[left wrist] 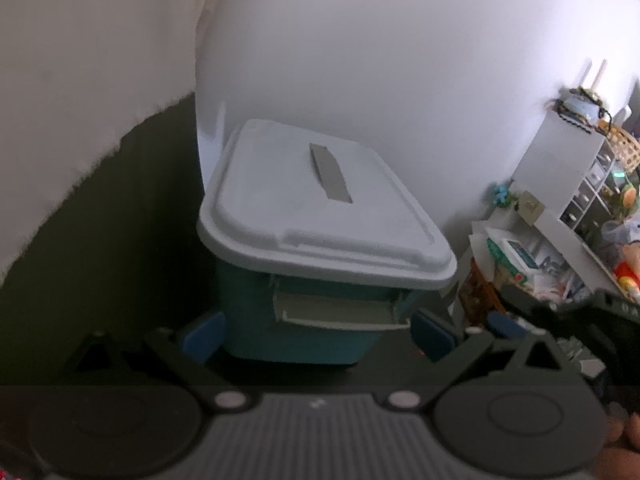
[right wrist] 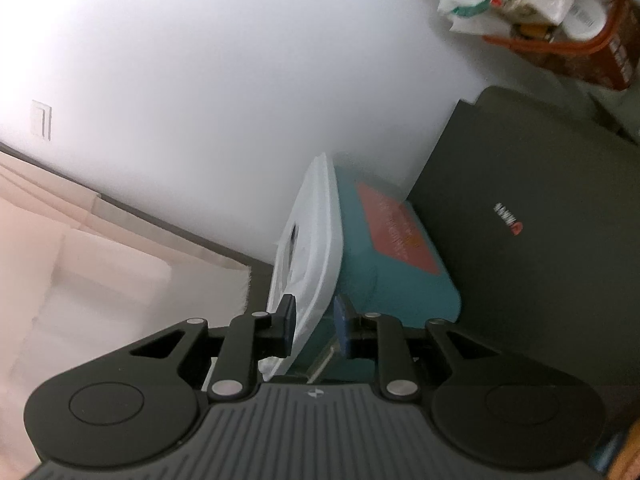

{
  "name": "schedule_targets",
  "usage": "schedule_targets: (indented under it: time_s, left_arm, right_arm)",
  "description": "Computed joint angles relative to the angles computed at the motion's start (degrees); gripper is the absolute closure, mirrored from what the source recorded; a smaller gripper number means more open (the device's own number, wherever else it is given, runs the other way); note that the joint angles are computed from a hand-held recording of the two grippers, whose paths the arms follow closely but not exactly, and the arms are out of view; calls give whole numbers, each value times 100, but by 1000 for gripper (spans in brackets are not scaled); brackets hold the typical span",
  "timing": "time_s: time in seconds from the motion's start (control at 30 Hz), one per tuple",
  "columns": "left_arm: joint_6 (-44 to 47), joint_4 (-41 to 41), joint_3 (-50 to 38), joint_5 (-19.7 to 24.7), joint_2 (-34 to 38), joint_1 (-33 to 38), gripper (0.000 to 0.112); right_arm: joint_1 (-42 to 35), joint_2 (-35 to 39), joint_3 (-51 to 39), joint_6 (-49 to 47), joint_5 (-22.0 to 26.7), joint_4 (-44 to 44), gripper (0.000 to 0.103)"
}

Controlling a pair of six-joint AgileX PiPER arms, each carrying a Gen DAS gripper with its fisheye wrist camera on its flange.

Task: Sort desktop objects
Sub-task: 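Open the right tool and release the rim of the teal box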

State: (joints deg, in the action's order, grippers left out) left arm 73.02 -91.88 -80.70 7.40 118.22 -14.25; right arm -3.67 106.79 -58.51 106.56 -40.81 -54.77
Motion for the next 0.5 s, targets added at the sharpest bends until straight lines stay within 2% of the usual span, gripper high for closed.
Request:
schedule_targets:
  time_s: [0.23, 0.5]
  left_arm:
    - [-287, 286, -109, 60, 112, 47, 11]
    - [-489, 493, -163, 101, 180, 74, 11]
  right_arm:
    - [256, 447, -480, 134, 89, 50, 79]
    - [181, 703, -591, 166, 13, 185, 79]
